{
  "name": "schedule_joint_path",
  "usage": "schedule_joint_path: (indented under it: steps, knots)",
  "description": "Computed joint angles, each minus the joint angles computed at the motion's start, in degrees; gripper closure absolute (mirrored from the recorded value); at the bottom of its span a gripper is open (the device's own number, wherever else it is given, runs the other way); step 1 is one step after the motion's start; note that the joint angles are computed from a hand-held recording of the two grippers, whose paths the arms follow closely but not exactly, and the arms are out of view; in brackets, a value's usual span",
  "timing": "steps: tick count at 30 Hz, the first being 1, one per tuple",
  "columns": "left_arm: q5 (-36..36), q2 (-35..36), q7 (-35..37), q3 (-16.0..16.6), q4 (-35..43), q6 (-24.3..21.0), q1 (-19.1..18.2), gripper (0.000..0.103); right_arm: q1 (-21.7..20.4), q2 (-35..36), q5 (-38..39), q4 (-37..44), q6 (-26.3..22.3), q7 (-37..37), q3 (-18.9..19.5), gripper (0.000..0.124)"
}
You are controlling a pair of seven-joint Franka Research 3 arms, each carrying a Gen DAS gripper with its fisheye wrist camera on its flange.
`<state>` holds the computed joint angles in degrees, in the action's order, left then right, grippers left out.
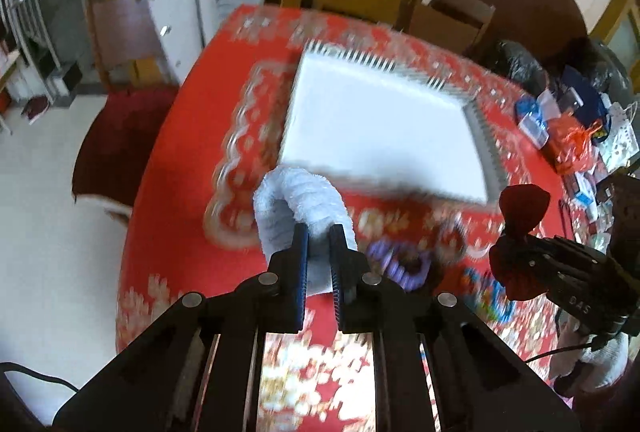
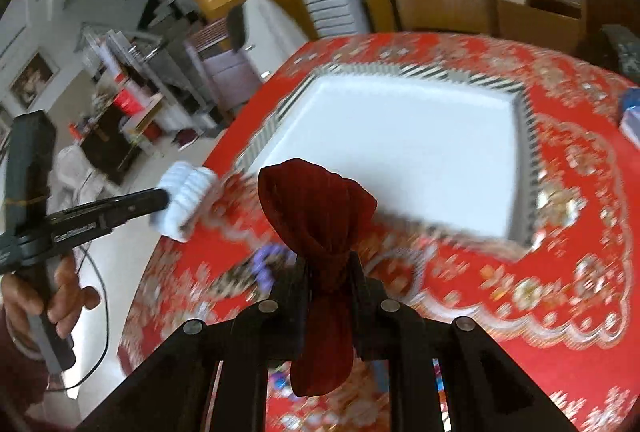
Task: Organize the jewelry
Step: 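Carry white scrunchie into tray with left gripper while right gripper carries red bow in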
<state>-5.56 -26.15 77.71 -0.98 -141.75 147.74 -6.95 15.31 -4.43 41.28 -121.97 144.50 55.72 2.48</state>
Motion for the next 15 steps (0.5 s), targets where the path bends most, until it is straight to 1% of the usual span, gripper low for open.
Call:
schedule_joint_path:
  steps: [2, 5, 7, 9, 11, 13, 15]
  knots:
    - [0.2, 3.1, 0.6, -0.1, 3.0, 1.3, -0.1, 0.094, -0.6, 2.6, -2.2, 3.2, 0.0, 2.6, -0.2, 0.108]
    - [0.2, 9.2, 1.1, -0.7, 8.3, 2.4, 0.2, 0.094, -1.7, 7.6, -8.9, 8.4, 0.6, 9.1, -0.4, 0.108]
    - [-0.2, 13.3, 1.8, -1.3, 11.9, 3.6, 0.6, 0.094, -2.5, 10.8, -10.8, 11.8, -0.3, 11.4, -0.6, 0.108]
    - [2.1, 17.8, 0.5, -2.7, 15.5, 4.4, 1.8, 0.094, -3.2, 14.3, -12.3, 15.5, -1.6, 13.4, -0.6, 0.108]
    - [2.4, 21.2, 0.2, -3.4, 18.0, 4.4, 2.6, 0.094, -3.7, 17.9, -13.6, 19.2, -2.9, 14.7, -0.4, 0.108]
    - [2.9, 24.4, -0.7, -4.1, 20.3, 3.7, 3.4, 0.094, -3.6, 20.2, -15.9, 21.3, -3.3, 16.6, -0.5, 0.108]
    - [4.0, 27.1, -2.2, -4.6, 22.2, 3.0, 4.4, 0.094, -2.4, 22.9, -21.9, 23.5, -2.9, 21.5, -1.9, 0.108]
